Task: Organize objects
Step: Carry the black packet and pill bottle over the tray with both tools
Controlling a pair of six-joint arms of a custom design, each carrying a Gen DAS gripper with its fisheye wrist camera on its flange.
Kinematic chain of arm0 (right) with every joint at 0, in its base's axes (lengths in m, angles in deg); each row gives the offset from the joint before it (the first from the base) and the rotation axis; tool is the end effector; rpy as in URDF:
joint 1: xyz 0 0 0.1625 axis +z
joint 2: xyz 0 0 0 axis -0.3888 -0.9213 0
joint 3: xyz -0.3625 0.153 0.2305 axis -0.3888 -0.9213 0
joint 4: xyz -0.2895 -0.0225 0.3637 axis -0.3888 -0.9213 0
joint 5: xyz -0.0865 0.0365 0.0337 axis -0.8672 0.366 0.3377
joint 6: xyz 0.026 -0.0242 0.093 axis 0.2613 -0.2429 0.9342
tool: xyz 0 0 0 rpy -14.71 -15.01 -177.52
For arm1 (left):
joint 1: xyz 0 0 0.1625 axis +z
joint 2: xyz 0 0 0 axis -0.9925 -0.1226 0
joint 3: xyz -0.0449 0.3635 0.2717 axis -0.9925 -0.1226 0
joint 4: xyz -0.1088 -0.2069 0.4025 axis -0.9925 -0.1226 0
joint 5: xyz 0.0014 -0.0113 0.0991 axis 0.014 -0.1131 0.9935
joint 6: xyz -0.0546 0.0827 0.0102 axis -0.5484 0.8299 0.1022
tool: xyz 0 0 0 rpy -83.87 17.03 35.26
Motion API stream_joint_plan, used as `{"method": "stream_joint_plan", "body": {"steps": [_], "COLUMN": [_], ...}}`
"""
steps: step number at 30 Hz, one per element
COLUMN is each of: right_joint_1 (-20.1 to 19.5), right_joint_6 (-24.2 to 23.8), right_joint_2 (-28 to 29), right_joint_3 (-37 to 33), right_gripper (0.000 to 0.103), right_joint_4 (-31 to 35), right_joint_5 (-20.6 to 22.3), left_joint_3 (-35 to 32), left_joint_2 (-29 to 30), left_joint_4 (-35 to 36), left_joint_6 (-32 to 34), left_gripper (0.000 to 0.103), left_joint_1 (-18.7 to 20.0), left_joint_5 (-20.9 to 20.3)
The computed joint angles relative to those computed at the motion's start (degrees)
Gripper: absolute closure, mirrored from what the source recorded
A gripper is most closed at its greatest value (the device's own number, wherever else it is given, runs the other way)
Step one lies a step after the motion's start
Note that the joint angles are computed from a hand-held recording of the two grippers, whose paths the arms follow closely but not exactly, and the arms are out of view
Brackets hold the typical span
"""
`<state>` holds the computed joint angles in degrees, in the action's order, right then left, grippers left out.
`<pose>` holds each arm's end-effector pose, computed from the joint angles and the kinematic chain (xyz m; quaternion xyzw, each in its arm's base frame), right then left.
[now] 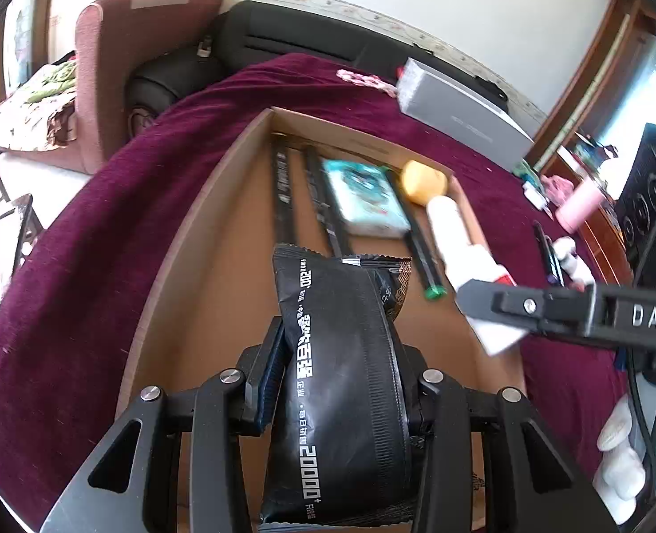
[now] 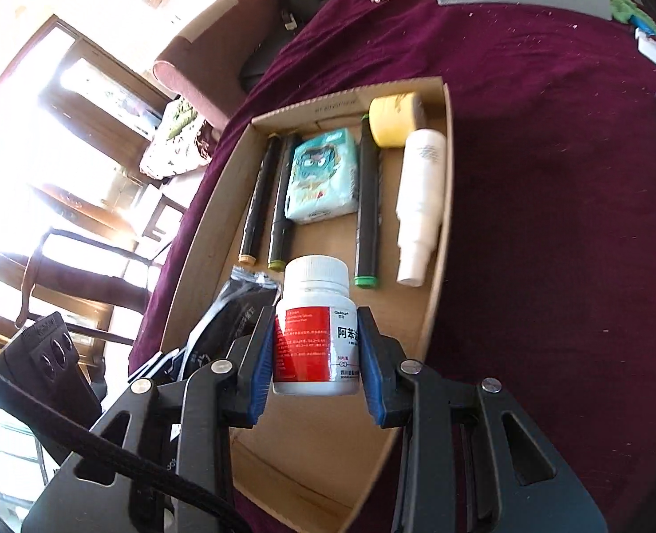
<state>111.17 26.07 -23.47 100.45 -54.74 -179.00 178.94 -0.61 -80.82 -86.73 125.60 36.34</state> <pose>0.0996 -0.7802 0.2580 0.3227 -0.9448 -0.0388 0.0415 -0.3397 -0.6143 -0.0062 -0.1392 0.8430 -0.4319 0.2888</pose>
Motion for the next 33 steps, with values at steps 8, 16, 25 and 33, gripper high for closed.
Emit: {"method": "stream_joint_plan", "body": {"steps": [8,16,25,33], "right_joint_1": [1.1,1.7,2.1,2.2], "right_joint_6": [0.4,1.1,0.4,-1.8], "right_joint_2": [1.0,1.8,2.4,1.8], "right_joint_3": [0.5,1.7,2.6,4.3], "right_gripper": [0.07,0.07,0.07,0.07], "right_joint_4": [0.2,-1.1,-5.0,-8.6], "right_joint_5": [-1.1,-2.8,-4.2,-4.3], "left_joint_3": [0.3,-0.1,-0.8,2.3], "left_joint_2": [-1.6,-1.8,-1.7,-2.4], "left_joint_4": [5.7,8.3,8.4,-3.6], "left_joint_6": [-2.0,-2.0,-0.8,3.2], "left_gripper": [0.069,0.069,0.067,0.062], "left_joint_1": [0.6,1.3,1.8,1.0], "left_joint_5": [1.2,1.7,1.7,1.1]}}
